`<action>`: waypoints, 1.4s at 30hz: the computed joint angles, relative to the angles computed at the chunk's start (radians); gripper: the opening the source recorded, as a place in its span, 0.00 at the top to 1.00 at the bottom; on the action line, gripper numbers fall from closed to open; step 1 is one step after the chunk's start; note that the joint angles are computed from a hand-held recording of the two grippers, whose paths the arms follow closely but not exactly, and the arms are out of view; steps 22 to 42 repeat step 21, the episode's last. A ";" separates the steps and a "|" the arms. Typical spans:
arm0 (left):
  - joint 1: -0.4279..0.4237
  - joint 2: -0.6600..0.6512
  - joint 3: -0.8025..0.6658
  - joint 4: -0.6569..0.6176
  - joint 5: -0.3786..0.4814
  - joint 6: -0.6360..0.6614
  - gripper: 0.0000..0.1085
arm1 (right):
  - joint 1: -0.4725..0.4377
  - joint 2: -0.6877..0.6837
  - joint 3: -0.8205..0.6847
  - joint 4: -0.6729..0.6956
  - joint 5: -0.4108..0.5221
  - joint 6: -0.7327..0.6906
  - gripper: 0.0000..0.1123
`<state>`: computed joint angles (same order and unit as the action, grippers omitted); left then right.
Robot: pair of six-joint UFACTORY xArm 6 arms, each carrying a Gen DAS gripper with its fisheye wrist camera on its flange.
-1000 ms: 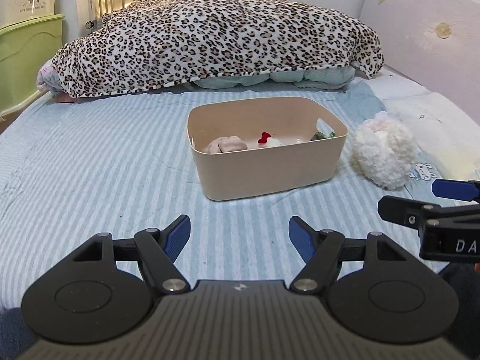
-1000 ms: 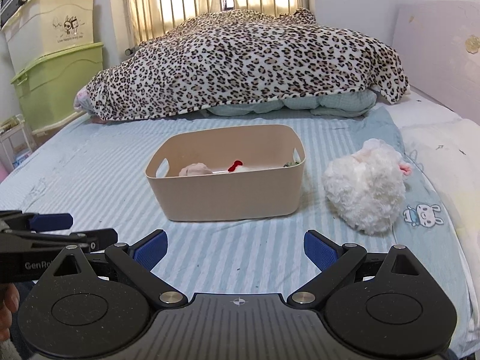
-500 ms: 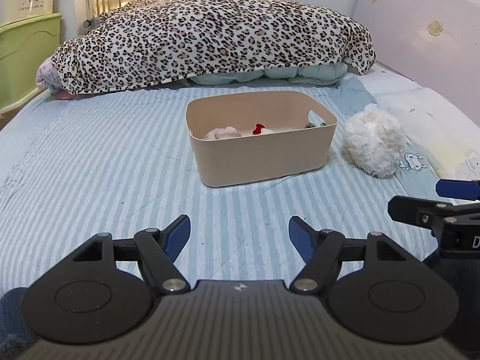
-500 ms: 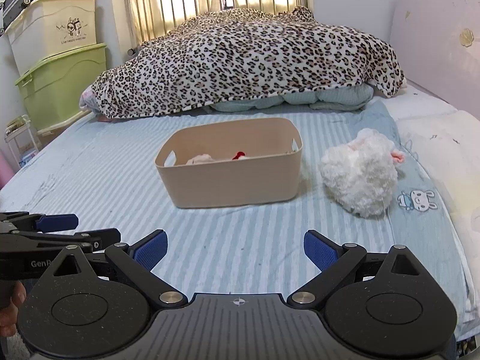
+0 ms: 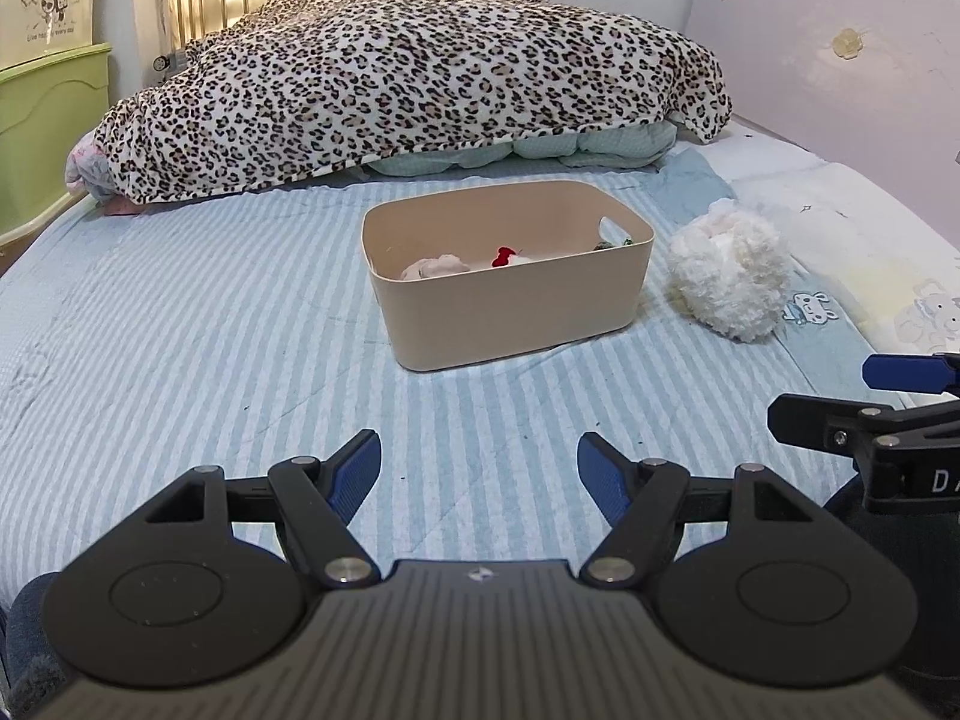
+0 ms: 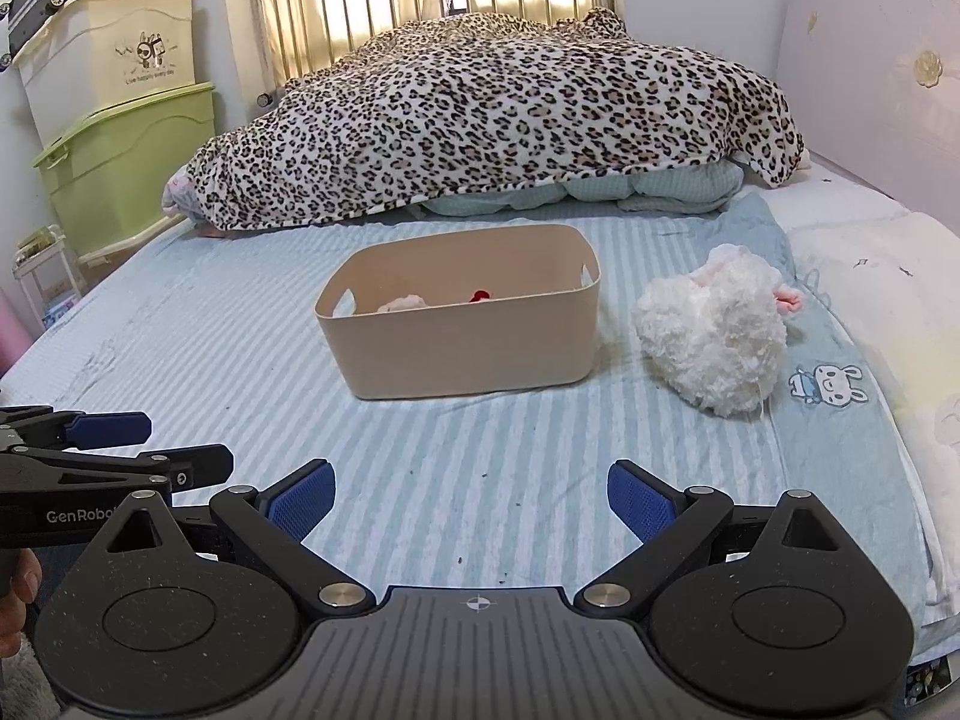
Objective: Organize objects
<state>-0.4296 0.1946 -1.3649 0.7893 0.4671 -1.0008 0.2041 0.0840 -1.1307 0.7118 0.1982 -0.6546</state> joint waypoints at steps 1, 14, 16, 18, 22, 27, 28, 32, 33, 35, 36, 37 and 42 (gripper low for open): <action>-0.001 -0.001 -0.001 0.000 0.000 0.001 0.32 | 0.000 -0.002 0.001 0.006 0.000 -0.006 0.12; -0.009 -0.022 0.009 0.024 0.010 -0.020 0.32 | 0.005 -0.018 0.005 0.059 -0.001 -0.065 0.12; -0.008 -0.023 0.011 0.016 0.012 -0.015 0.32 | 0.004 -0.018 0.004 0.064 0.001 -0.068 0.12; -0.008 -0.023 0.013 0.014 0.012 -0.014 0.31 | 0.003 -0.015 0.003 0.061 0.003 -0.061 0.12; -0.008 -0.023 0.012 0.014 0.013 -0.018 0.28 | 0.002 -0.014 0.003 0.060 0.005 -0.057 0.12; -0.008 -0.023 0.012 0.014 0.013 -0.018 0.28 | 0.002 -0.014 0.003 0.060 0.005 -0.057 0.12; -0.008 -0.023 0.012 0.014 0.013 -0.018 0.28 | 0.002 -0.014 0.003 0.060 0.005 -0.057 0.12; -0.008 -0.023 0.012 0.014 0.013 -0.018 0.28 | 0.002 -0.014 0.003 0.060 0.005 -0.057 0.12; -0.008 -0.023 0.012 0.014 0.013 -0.018 0.28 | 0.002 -0.014 0.003 0.060 0.005 -0.057 0.12; -0.008 -0.023 0.012 0.014 0.013 -0.018 0.28 | 0.002 -0.014 0.003 0.060 0.005 -0.057 0.12; -0.008 -0.023 0.012 0.014 0.013 -0.018 0.28 | 0.002 -0.014 0.003 0.060 0.005 -0.057 0.12; -0.008 -0.023 0.012 0.014 0.013 -0.018 0.28 | 0.002 -0.014 0.003 0.060 0.005 -0.057 0.12; -0.008 -0.023 0.012 0.014 0.013 -0.018 0.28 | 0.002 -0.014 0.003 0.060 0.005 -0.057 0.12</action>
